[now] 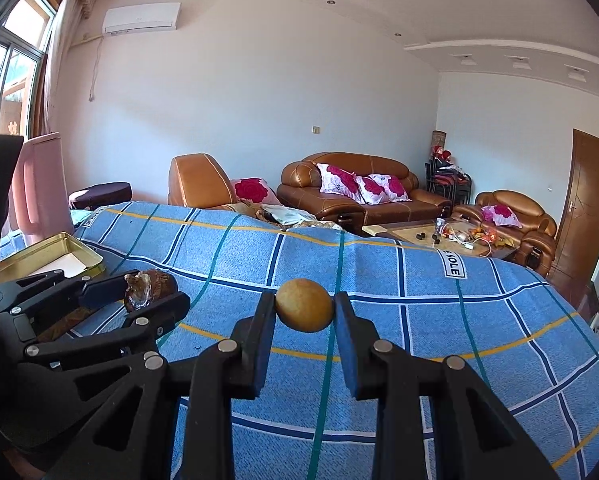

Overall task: Organize fruits
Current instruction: 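Carry the brown fruit and yellow fruit over the tray with both tools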

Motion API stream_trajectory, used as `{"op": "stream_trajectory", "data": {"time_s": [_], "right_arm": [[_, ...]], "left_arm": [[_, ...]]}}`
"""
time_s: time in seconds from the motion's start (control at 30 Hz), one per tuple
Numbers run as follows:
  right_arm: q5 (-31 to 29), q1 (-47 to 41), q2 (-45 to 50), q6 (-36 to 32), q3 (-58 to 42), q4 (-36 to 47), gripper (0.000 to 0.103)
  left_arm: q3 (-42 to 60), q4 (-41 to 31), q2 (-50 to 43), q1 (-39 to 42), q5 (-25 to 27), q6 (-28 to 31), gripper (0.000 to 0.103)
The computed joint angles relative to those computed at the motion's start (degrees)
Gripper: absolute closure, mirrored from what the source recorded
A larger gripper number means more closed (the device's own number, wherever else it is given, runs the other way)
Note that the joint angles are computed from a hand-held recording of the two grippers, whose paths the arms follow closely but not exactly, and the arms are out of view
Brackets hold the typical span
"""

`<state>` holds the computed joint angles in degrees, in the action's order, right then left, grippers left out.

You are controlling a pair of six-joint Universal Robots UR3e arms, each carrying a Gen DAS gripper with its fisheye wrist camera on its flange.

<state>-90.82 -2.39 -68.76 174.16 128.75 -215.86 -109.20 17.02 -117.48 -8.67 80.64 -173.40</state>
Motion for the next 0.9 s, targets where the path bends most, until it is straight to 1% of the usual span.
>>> {"op": "stream_trajectory", "data": {"time_s": [0.13, 0.47, 0.7, 0.8, 0.9], "right_arm": [[-1.1, 0.85, -1.06, 0.02, 1.21, 0.22, 0.071], [-2.64, 4.18, -5.15, 0.3, 5.81, 1.73, 0.071], [-2.79, 6.77, -8.26, 3.38, 8.13, 3.29, 0.072], [-2.54, 8.33, -9.32, 5.18, 8.49, 3.92, 0.072], [-3.12, 10.72, -9.42, 6.71, 7.5, 4.88, 0.072]], "left_arm": [[-1.71, -1.33, 1.46, 1.31, -1.55, -0.11, 0.061], [-8.5, -1.73, 7.14, 4.08, -4.46, 3.19, 0.061], [-14.2, -1.96, 12.71, 8.67, -7.16, 5.74, 0.061], [-17.06, -2.92, 15.75, 11.76, -9.45, 6.81, 0.061], [-20.23, -2.15, 18.51, 14.57, -11.24, 8.26, 0.061]]}}
